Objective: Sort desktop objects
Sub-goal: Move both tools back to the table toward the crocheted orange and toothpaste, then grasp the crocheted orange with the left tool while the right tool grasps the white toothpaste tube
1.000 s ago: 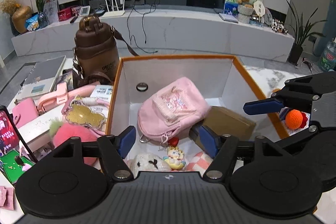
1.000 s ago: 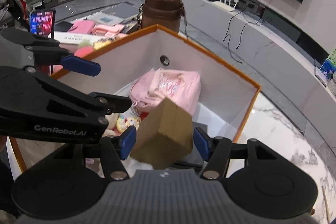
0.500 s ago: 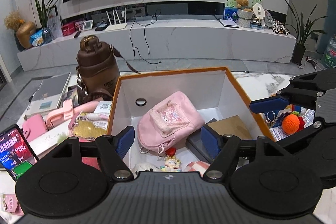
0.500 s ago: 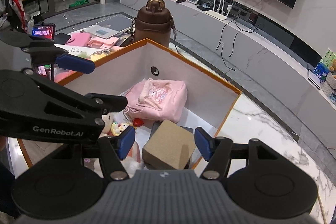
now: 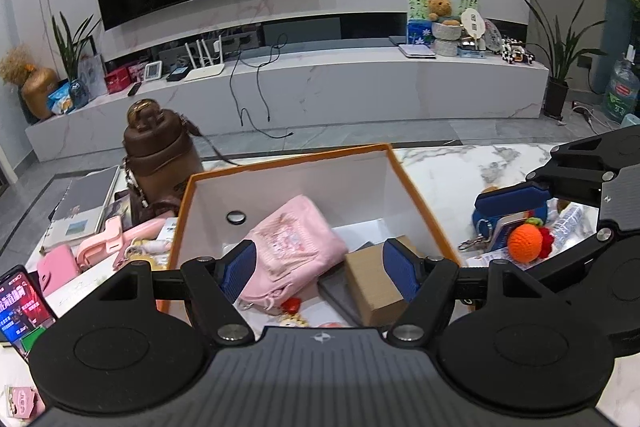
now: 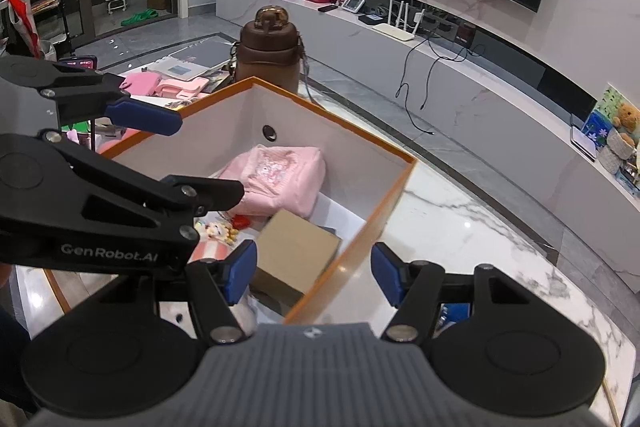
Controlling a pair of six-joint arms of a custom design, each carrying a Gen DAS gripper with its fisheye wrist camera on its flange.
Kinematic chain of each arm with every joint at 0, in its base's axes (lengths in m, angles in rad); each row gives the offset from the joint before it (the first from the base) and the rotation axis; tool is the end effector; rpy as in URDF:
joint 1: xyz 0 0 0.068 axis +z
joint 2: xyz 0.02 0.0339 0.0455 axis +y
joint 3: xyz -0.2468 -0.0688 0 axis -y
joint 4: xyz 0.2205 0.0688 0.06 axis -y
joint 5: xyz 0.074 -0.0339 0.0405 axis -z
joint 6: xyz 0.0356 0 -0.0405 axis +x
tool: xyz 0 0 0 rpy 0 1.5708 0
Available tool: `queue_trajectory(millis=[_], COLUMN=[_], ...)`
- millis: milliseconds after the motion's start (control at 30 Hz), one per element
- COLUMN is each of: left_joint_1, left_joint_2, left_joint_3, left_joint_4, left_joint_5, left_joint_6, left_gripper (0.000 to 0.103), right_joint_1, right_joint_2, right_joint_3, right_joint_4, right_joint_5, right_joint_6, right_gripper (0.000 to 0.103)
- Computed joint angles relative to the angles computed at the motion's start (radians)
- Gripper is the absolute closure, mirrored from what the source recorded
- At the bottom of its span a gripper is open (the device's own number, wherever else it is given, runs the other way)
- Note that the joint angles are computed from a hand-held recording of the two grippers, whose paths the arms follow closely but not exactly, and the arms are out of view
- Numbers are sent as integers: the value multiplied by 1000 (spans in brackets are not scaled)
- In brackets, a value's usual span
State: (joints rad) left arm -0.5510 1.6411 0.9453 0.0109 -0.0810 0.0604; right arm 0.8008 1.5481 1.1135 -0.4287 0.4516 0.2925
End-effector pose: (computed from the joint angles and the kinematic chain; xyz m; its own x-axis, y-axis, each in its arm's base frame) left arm 0.2825 -0.1702 0.1951 -0.5097 0.3838 -0.7700 0.5001 0.8604 0.0978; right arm 0.2260 0.2107 0.2412 -0.6359 -0.2831 -0.7180 -0.2769 0.9520 -0.1302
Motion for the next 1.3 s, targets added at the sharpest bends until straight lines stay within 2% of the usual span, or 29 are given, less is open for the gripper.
queue_trajectory(millis=[400,700,967,1100,1300], left_joint_1=[-132,-272,-369,-379,-379], left_joint_2=[37,137,250,303,398], left_joint_3=[53,190,347,413,500], left_joint_4=[-18,-60,-109,-136,-169], left_joint_5=[-58,-108,-118,-88,-49], left_joint_6=[7,-14,-13,-35,-94], left_gripper=[21,21,21,16,16], right_joint_1=[-31,-120,-251,-340,-487], right_joint_2=[-204,-446,-627,-704,-779], right_joint_3=[-165,-320,-417,-452,-504], right_joint_4=[-30,-96,-158,-184,-202], right_joint_5=[12,8,-39,-94,-172], right_joint_6=[18,44,33,12,-51], right_gripper=[37,37,37,37,31])
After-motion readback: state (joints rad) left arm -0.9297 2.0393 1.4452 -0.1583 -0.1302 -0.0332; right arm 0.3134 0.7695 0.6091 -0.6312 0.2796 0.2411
